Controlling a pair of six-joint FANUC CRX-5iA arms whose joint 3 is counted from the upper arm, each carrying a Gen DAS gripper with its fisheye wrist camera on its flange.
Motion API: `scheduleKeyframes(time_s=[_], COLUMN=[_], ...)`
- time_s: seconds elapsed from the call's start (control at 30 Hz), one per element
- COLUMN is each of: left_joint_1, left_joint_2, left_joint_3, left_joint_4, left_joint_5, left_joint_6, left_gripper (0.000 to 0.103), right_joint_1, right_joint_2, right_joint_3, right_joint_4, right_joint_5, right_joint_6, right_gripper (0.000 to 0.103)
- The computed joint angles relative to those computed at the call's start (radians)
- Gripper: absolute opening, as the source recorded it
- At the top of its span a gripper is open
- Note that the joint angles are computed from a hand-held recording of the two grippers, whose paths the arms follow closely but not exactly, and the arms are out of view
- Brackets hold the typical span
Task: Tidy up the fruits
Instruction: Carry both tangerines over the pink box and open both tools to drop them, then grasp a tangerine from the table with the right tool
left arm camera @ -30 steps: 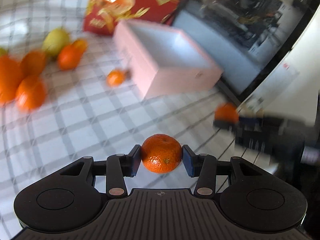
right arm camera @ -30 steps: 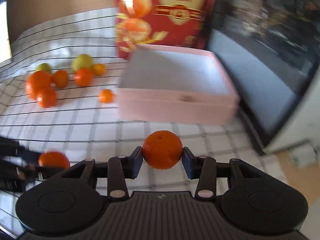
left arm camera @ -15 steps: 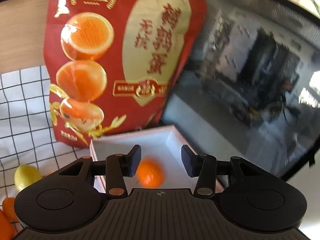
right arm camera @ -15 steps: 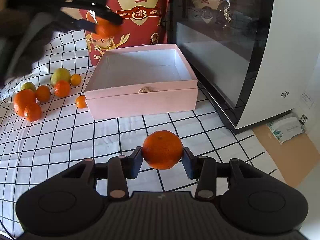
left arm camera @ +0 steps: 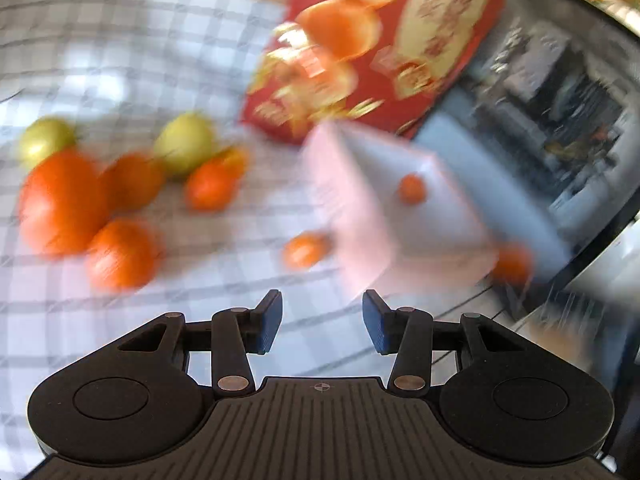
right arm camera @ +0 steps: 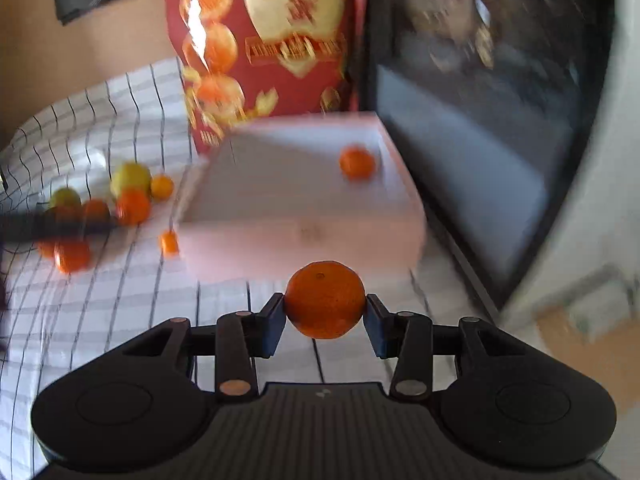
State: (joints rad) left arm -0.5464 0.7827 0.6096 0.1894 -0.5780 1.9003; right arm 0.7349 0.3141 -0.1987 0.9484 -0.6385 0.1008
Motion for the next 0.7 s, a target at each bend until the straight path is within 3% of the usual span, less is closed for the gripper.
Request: scheduleKeyframes(time_s=[0.13, 0.27, 0.5, 0.7], left_joint_1=[0.012, 0.005, 0.008, 0.012], left_joint_2=[-0.085, -0.129, -0.165, -0.214], left_joint_3=[-0.093, -0.106, -0.161, -0.236], left_joint_4=[-0.173, -0.344, -0.369, -0.370], left_joint_5=[-0.015, -0.080, -0.104, -0.072], left_joint_6=[0.216, 0.387, 0.459, 0.467], left_gripper=[0.049, 0.049, 0.049, 0.049], right_joint_1=[-0.070, -0.097, -0.034, 0.044], right_joint_2=[0.072, 0.160, 0.212, 0.310], right_joint_3=[0.120, 0.282, 0.364, 0.488], right_joint_4=[0.123, 0.070, -0.141, -0.275], right_joint_5=[0.040, 0.027, 0.092, 0.044], right_joint_6=[0.036, 0.164, 0.405, 0.677], right_gripper=[0.042, 0.044, 0.046, 0.046])
